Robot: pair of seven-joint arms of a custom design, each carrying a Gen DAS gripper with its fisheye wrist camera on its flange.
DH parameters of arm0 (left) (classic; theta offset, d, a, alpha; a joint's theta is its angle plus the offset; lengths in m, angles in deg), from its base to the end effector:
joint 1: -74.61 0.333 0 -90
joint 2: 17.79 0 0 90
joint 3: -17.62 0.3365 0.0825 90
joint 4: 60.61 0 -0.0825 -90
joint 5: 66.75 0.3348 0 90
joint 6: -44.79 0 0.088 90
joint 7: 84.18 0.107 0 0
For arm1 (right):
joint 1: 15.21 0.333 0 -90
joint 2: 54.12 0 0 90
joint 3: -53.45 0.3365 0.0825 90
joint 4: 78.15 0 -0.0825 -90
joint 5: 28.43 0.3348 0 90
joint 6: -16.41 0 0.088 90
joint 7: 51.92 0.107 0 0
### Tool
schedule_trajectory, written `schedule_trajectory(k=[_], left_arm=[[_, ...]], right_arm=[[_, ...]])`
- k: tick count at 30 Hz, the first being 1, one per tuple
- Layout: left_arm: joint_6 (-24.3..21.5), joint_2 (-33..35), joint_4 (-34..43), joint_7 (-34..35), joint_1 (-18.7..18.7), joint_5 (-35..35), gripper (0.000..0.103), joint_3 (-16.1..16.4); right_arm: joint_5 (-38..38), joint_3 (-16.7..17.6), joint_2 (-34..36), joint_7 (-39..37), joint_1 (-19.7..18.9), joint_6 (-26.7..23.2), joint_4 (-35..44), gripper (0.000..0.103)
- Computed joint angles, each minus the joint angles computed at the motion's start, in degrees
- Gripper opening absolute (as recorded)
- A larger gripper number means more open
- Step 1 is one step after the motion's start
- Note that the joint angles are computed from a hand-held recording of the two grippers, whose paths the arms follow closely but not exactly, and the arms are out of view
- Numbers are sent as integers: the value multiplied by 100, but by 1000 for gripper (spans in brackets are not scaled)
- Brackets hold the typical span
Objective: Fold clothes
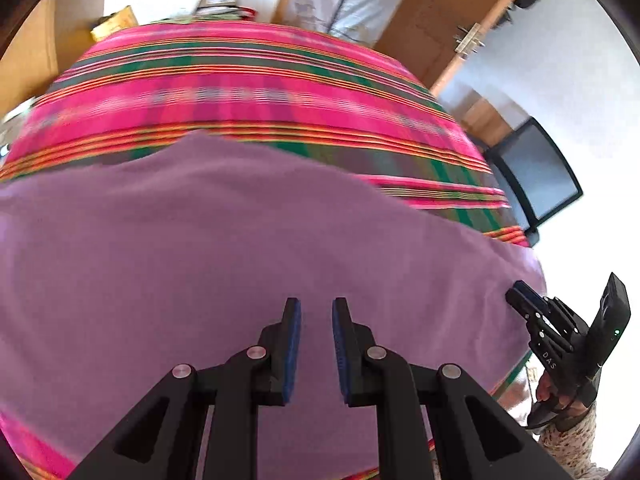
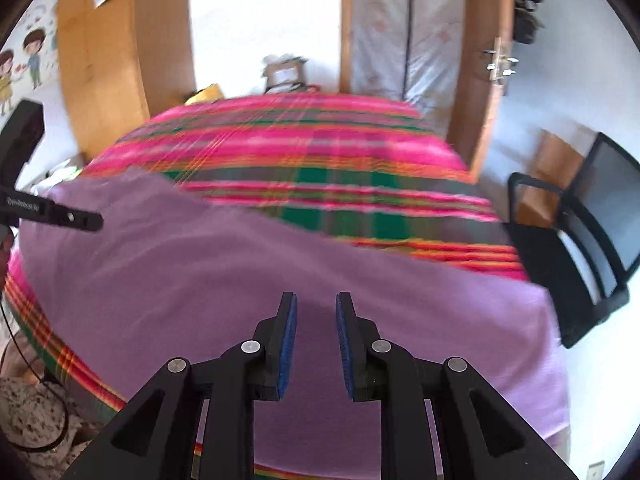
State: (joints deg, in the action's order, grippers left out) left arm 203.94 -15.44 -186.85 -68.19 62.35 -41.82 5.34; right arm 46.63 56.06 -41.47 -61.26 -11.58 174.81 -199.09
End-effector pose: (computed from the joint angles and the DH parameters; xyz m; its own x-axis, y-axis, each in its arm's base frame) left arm 0.4812 -0.2387 0.4715 0.3797 -0.8609 0.3387 -0.7502 -0.5008 -0.4318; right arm 0.5579 0.0186 0.3889 0.6221 -0.7825 0.0261 -0.5414 -0.4540 -0.7076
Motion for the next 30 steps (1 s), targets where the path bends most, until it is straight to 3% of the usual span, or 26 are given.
schedule_trajectory(k=[5,8,12,15,20,26,30], left_arm=[[191,-684,-915,-1037,114,546,16,28],[332,-1058,-1380,-1751,268,988,16,-4],[711,-1465,-1973,-2418,490,1289,16,-35],[327,-1907,-2268,-2673,556,1373,16,-135],[332,-2584,-2827,-3342,823,1616,16,-210],[253,-3056,-3258,-3242,759,1415,16,18],[362,-3302,-3481,-3053,749,1287,16,155]], right_arm=[[310,77,-67,123,163,567,-144,21],[393,129,-347,-102,202,125,-376,21],[546,209,-465,-595,515,90,-582,21],[420,242,-359,-458,751,436,-611,22],[365,299,-353,-229,877,488,-478,22],[-135,407,-245,423,1111,-6,-156,22],[-742,504,95,990,1317,-51,383,22]])
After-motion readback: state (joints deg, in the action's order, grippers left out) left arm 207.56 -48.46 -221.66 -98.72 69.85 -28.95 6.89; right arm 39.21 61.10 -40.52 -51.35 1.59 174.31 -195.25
